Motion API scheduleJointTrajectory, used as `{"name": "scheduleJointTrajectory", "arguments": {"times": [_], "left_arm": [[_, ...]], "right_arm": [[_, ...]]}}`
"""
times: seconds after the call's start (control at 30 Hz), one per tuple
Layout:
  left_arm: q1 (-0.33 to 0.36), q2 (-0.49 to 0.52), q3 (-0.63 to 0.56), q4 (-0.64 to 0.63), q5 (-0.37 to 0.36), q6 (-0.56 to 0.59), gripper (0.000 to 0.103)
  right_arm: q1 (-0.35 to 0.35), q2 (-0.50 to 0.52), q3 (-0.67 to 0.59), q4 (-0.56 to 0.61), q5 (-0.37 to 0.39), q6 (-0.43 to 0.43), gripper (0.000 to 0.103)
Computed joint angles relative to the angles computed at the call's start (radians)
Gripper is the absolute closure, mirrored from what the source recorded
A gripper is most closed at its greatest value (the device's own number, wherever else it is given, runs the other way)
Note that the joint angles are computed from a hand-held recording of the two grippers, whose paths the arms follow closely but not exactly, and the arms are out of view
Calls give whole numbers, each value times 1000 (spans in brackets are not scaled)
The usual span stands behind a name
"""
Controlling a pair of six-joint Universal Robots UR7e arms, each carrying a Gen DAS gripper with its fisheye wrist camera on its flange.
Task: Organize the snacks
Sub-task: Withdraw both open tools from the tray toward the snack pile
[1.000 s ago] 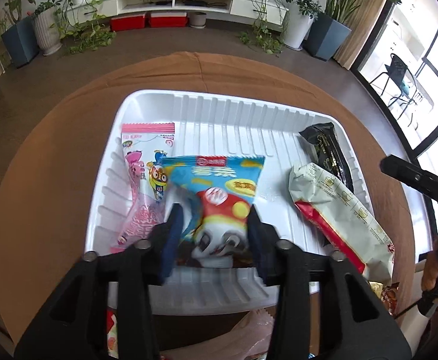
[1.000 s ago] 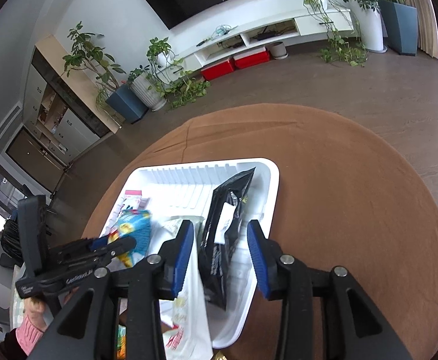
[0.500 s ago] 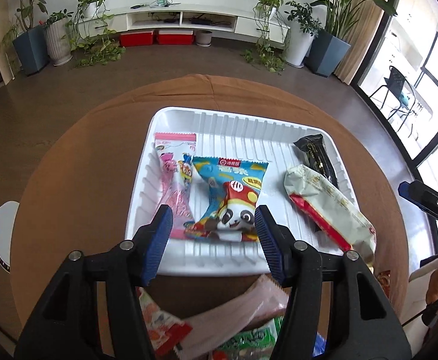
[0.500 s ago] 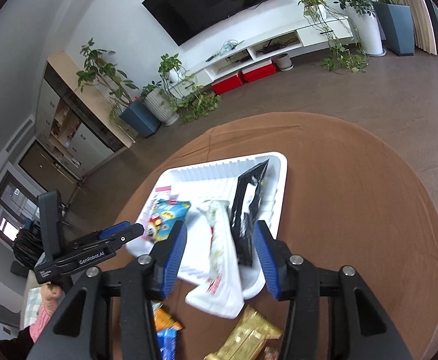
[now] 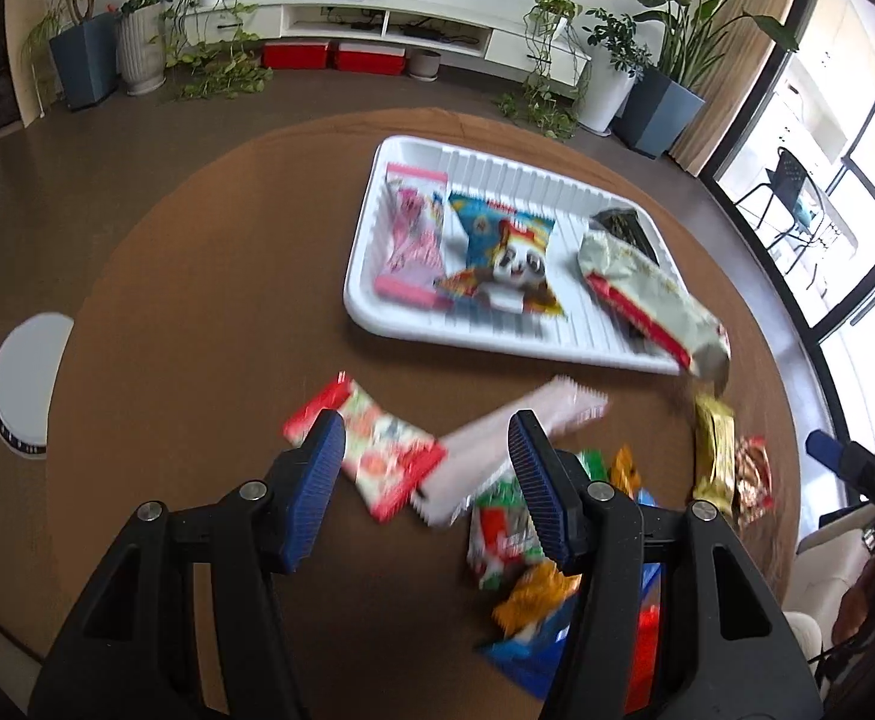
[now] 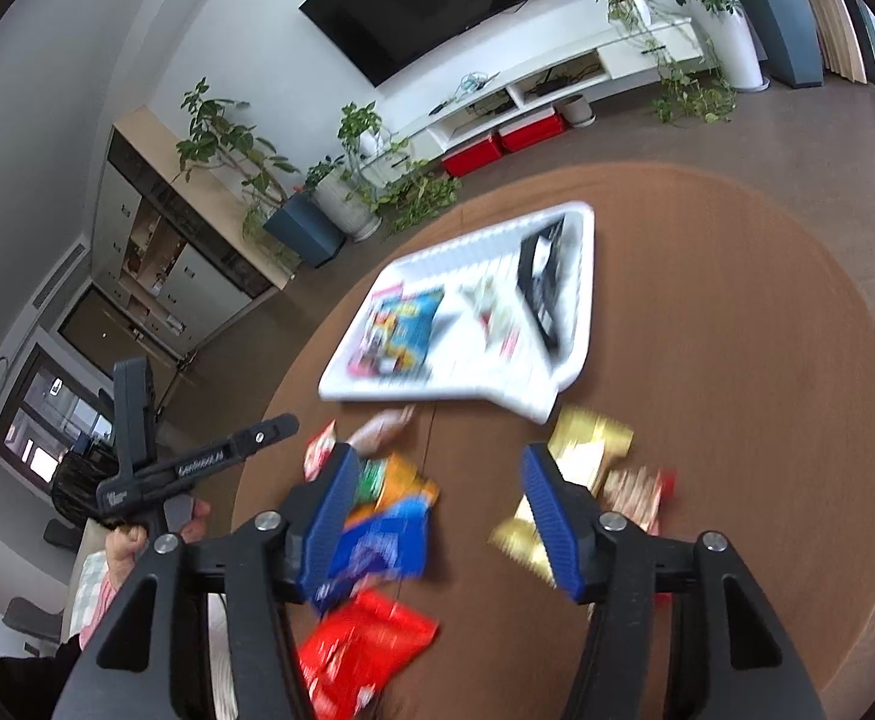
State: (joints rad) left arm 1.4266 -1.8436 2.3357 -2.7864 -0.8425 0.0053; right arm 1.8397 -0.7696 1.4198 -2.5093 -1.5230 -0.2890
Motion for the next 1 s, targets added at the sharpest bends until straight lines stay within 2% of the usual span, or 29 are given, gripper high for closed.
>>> {"name": "scheduleJointTrajectory", "arguments": {"times": [0.2,0.47,0.7,1.0], "left_arm": [[-5,-111,92,70,-28,-52,48],[-79,-210,196,139,-13,-75,48],[-143,-259,238,204,8,-101,48],[-189,-308,259,261,34,-132,48]], "right_arm": [[7,-62,153,-37,-23,-2,41],[-1,-113,279,-87,-27,12,40],[-6,-129,325,-102,-11,43,36],[38,-73,285,-58,-23,42,35]]}}
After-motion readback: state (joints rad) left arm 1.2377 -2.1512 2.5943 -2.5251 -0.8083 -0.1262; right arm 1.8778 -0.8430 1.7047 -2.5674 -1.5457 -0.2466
